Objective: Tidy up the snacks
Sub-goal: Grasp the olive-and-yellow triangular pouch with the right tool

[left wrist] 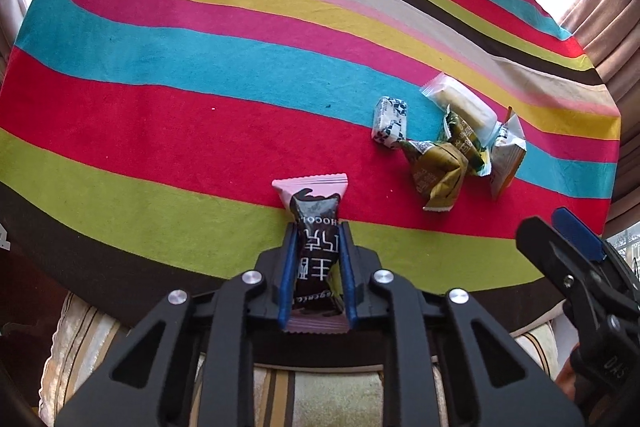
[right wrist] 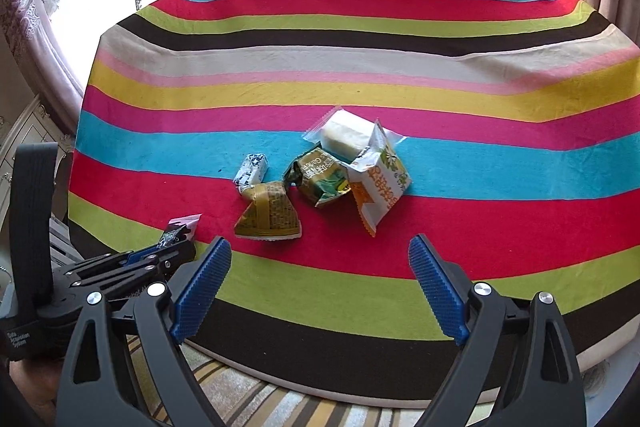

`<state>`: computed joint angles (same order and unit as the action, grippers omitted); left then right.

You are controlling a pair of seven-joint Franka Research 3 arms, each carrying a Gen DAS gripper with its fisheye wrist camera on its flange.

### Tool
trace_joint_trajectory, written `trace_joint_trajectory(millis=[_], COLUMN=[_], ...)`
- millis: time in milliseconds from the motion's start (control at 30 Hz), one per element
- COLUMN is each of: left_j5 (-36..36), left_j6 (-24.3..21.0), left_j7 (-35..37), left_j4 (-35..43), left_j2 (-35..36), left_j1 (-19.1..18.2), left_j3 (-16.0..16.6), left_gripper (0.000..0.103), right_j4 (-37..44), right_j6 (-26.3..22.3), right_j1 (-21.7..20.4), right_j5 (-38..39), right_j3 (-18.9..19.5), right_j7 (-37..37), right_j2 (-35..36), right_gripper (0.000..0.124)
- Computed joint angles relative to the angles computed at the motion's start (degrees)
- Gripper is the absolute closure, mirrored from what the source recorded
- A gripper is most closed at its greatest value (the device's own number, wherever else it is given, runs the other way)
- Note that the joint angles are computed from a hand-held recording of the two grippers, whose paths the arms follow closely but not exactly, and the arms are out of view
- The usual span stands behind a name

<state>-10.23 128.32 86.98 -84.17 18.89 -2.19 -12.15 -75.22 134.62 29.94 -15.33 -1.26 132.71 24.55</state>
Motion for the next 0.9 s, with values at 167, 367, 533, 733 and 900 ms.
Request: trace_joint_trajectory(millis=[167, 367, 533, 733, 900], left_j5=[-2.4, -5.4, -6.7, -7.4, -7.1], left_j6=[3.2, 4.4, 4.2, 4.1, 4.2], left_j7=[0.7, 1.3, 1.8, 1.9, 1.7], left_j4=[-3.0, -4.2, -3.9, -3.6, -3.5], left_j2=[-1.9, -2.7, -2.4, -2.1, -2.0], left_j1=[1.0, 1.8, 2.1, 2.2, 2.1], left_j3=[-0.1, -0.1, -0.2, -0.2, -0.2], left_gripper=[0.084, 0.084, 0.084, 0.084, 0.084], right_j4=[7.4, 16.9, 23.8, 30.0, 30.6], right_j6=[-2.1, -5.4, -8.6, -12.1, -12.1], right_j1=[-0.6, 0.0, 0.3, 0.4, -0.2], right_j5=[3.1, 5.4, 6.7, 8.2, 10.4], right_j3=[0.7, 0.0, -0.8, -1.0, -0.6], right_j7=[-2.7, -6.0, -7.6, -9.7, -10.3], right_j2=[5.5, 11.9, 16.4, 20.0, 20.9], right_gripper=[0.047, 0.057, 0.061, 0.069, 0.078])
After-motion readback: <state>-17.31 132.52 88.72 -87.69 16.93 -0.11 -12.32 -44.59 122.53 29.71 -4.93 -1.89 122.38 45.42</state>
